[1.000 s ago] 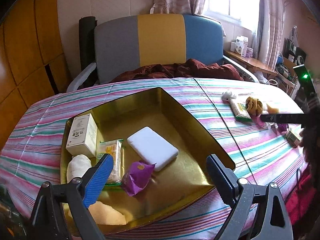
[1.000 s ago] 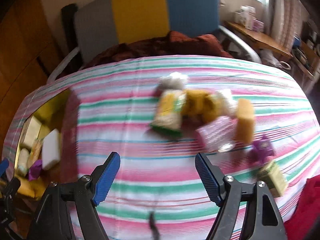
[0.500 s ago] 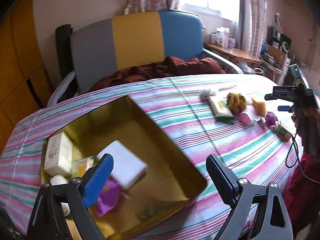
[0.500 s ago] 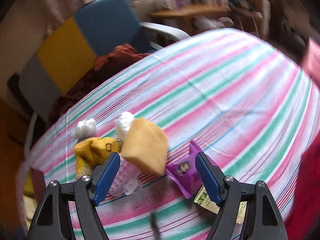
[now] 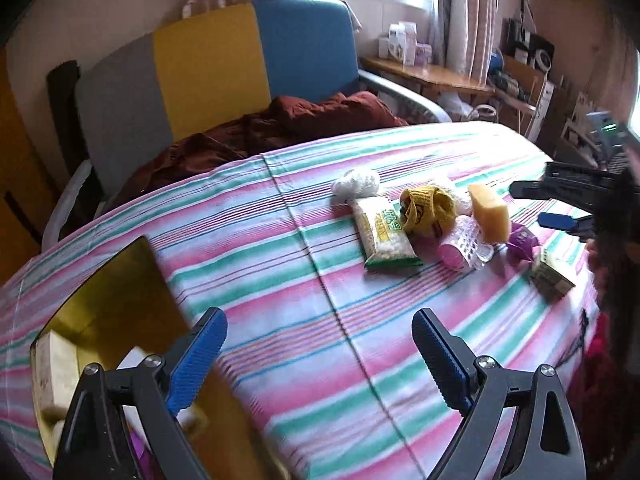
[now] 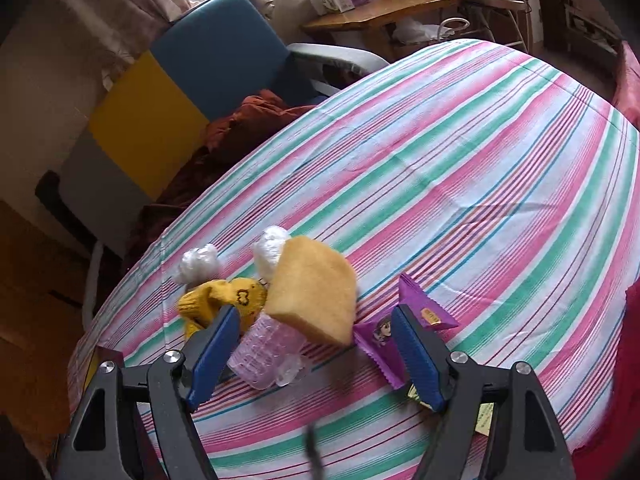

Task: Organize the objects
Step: 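Move both grippers back toward the remaining items on the cloth, then grasp the second WEIDAN cracker packet with the left gripper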

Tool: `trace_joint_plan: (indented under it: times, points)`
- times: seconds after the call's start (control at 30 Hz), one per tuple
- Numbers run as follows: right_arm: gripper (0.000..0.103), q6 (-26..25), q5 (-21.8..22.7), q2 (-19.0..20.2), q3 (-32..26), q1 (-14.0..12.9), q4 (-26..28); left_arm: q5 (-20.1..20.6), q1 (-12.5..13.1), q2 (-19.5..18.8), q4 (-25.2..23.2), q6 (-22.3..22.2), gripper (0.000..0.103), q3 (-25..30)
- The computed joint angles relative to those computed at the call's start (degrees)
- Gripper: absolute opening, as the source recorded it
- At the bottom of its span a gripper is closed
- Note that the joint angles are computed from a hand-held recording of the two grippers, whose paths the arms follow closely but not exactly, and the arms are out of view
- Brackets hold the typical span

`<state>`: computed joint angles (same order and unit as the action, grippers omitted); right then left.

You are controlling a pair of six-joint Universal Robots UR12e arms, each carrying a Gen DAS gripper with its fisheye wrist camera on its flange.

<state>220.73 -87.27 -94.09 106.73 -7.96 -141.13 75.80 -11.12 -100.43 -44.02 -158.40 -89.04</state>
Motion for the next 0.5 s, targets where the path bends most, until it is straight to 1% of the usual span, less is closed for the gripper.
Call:
trace_joint_plan:
  times: [0.2, 0.27, 0.33, 0.37, 0.4, 0.47, 0.5]
  points:
    - [0.079, 0.25, 2.29, -0.28, 0.63, -0.63, -1.83, 3.26, -2.97, -5.17, -4.63, 1.07, 0.094, 5.74]
    - [0.079, 0.38, 3.07, -0.36, 0.81, -0.87, -2.36, 3.61, -3.79, -6.78, -5.02, 1.42, 0.094, 7.34]
    - [0.079, 0.28, 3.61, -0.37, 0.89, -0.99, -2.72, 5.01, -4.75, -8.33, -5.22, 1.77, 0.094, 8.82]
    - [0.079, 0.09, 3.96, -0.36, 0.89, -1.06, -2.79, 4.91, -5.03, -9.01, -5.61, 2.22, 0.094, 9.54]
    - [0.079, -0.12, 4.26, -0.26, 0.81, -1.08, -2.7, 4.77, -5.24, -9.5, -5.85, 2.71, 0.094, 10.04]
    - [0.079, -0.64, 4.75, -0.04, 0.61, -1.09, -2.45, 6.23, -6.2, -11.03, -6.63, 3.44, 0.094, 11.61]
    - [0.079, -0.9, 4.88, 0.05, 0.51, -1.07, -2.27, 6.1, -6.42, -11.48, -7.15, 3.71, 0.094, 12.17]
